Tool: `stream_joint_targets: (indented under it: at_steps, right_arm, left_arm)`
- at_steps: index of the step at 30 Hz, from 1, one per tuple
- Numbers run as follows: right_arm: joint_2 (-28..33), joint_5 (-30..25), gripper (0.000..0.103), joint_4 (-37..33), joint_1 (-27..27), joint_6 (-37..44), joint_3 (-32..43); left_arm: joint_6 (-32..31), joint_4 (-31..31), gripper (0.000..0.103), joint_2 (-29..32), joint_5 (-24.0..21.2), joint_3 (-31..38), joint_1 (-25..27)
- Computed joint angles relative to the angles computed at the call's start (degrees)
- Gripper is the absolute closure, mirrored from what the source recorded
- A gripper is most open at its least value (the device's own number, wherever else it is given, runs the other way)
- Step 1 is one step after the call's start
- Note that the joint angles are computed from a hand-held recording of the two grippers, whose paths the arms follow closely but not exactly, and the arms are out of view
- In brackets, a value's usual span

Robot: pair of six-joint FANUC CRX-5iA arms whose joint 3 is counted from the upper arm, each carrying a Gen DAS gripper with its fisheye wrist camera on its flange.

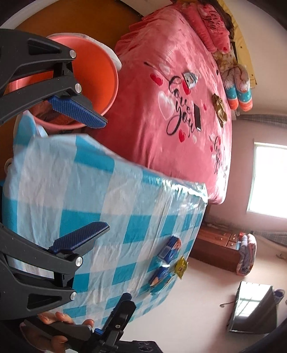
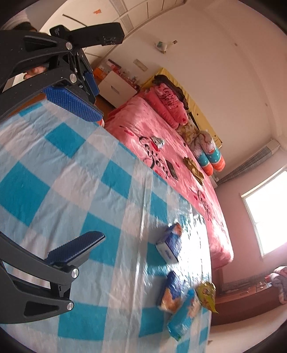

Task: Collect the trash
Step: 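Return both tools from the bucket to the table, then grasp the yellow snack bag with the left gripper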

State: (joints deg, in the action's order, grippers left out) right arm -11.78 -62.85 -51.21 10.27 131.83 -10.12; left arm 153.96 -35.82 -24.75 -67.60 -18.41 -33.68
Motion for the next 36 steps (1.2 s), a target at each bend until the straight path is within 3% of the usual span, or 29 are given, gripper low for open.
stream_joint_targets:
  at_steps: [7,20,26,30,36]
  right_arm:
    - [1.1,-0.2,0.005,-0.5,-3.5,0.0,1.2]
    - [5.3,-1.4,0.005,-4.1,-13.5,-0.3,5.5]
    - [9.0,-4.7,0.005,-6.3,-17.0,-1.7,8.4]
    - [10.6,-5.5,0.005,-7.9,-19.0,-2.2,9.3]
    - [13.9,-8.6,0.005,-8.9,-20.9,-4.7,11.7]
  left_arm:
    - [-3.5,1.6,0.016,5.6,-0.6,4.2,-0.3]
    - [-14.4,8.1,0.016,15.6,5.2,15.0,3.4]
    - [-24.2,13.6,0.016,25.2,9.9,24.8,7.7]
    - [-36.2,23.4,0.016,33.1,15.8,31.1,11.8]
    - [-48.7,31.0,0.016,46.7,14.7,45.1,14.1]
